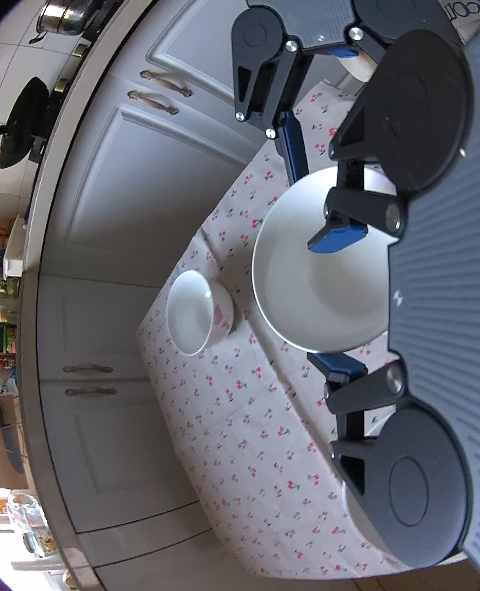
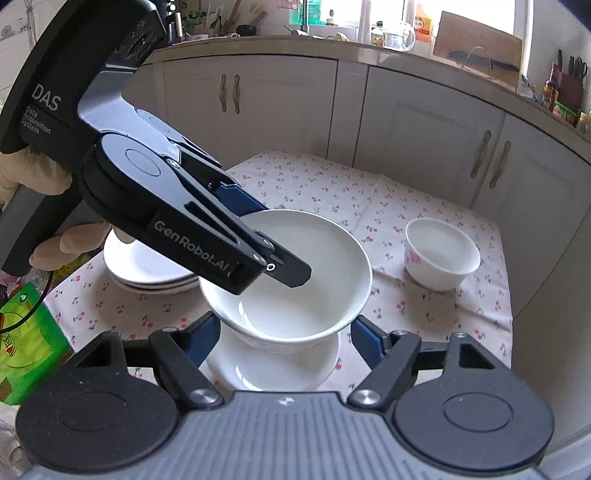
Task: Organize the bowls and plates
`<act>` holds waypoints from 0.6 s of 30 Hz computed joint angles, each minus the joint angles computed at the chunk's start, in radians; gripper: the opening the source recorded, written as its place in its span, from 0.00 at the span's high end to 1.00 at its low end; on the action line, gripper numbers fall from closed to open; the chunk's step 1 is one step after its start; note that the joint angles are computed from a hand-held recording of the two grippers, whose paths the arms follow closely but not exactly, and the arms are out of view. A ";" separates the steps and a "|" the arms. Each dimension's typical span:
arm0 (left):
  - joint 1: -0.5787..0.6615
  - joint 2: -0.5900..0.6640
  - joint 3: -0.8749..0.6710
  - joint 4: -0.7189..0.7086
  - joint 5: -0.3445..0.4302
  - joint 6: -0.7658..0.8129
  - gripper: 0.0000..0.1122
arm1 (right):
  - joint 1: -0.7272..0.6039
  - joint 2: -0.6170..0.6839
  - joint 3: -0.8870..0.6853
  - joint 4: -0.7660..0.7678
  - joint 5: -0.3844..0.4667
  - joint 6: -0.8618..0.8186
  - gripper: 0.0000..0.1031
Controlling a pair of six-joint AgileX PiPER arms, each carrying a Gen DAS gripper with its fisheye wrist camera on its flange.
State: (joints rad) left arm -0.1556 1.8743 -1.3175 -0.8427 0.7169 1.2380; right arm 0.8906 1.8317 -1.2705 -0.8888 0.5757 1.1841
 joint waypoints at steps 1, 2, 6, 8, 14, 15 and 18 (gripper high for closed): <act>-0.001 0.002 0.006 -0.001 -0.002 0.005 0.51 | 0.002 0.001 0.003 0.003 0.002 0.001 0.21; -0.001 -0.001 0.018 -0.004 -0.007 0.011 0.51 | 0.004 0.001 0.008 0.004 0.001 0.005 0.21; -0.009 -0.001 0.050 -0.004 -0.037 0.031 0.51 | 0.005 0.007 0.020 0.004 -0.013 0.023 0.21; -0.010 0.007 0.053 -0.004 -0.042 0.036 0.51 | 0.006 0.011 0.025 0.009 -0.018 0.026 0.21; -0.008 0.017 0.062 -0.025 -0.047 0.061 0.50 | -0.001 0.026 0.029 0.015 -0.030 0.032 0.21; -0.009 0.018 0.065 -0.028 -0.049 0.068 0.50 | 0.000 0.028 0.030 0.017 -0.031 0.031 0.21; -0.014 0.021 0.075 -0.028 -0.068 0.089 0.50 | -0.001 0.029 0.034 0.022 -0.036 0.030 0.21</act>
